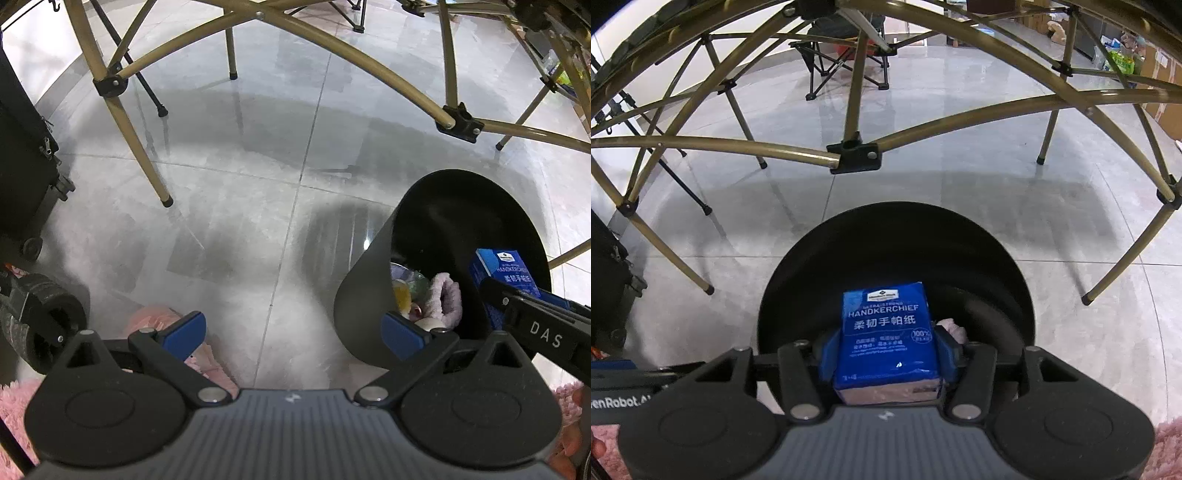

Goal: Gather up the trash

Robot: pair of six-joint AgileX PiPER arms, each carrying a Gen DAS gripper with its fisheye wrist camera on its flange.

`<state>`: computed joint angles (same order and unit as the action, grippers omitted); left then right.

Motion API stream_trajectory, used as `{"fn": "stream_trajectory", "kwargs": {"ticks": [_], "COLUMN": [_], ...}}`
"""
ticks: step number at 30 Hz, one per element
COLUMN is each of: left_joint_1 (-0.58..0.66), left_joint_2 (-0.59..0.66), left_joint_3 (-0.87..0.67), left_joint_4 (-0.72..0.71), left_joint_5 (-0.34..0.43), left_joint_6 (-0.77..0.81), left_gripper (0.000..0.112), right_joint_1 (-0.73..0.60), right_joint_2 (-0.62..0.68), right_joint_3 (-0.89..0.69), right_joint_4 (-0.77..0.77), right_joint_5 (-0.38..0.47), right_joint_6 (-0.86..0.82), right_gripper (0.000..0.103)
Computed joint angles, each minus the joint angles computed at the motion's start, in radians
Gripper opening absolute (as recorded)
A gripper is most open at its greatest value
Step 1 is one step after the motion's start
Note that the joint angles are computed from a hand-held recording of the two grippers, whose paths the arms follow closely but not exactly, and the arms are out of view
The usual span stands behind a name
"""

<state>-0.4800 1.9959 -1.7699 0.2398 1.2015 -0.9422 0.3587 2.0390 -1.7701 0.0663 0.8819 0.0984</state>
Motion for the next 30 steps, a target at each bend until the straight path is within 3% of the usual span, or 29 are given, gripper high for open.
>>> {"fn": "stream_trajectory", "kwargs": {"ticks": [2,3,4,10,20,30], "left_joint_1": [0.004,0.005,0.007,0.011,0.017,0.013], "left_joint_2": [-0.005,-0.006,-0.007,-0.013,-0.025,-0.029], "left_joint_3": [0.011,0.014,0.017,0.027,0.049,0.045], "left_joint_4": [-0.001,-0.001,-0.002,-0.004,-0.004,-0.002], "left_joint_5": [-0.005,-0.007,-0.008,-0.012,-0.023,-0.019], "left_joint_6": [-0.001,-0.001,-0.001,-0.001,0.002,0.003], "left_gripper": [0.103,0.103,0.103,0.103,0.103,0.103], "right_joint_1": [-0.001,-0.001,0.001,0.004,0.010,0.002], "right_joint_2": [0.006,0.008,0.010,0.044,0.081,0.078], "right_joint_3": [-0.012,-0.015,-0.020,-0.070,-0.126,-0.126], "right_joint_4": [0.009,0.004,-0.007,-0.012,-0.004,0.006], "right_joint_5": [0.006,0.006,0.005,0.050,0.126,0.143], "right_joint_6": [0.006,0.015,0.028,0.039,0.040,0.034], "right_gripper": [0.069,0.083,0.092,0.100,0.100,0.101]}}
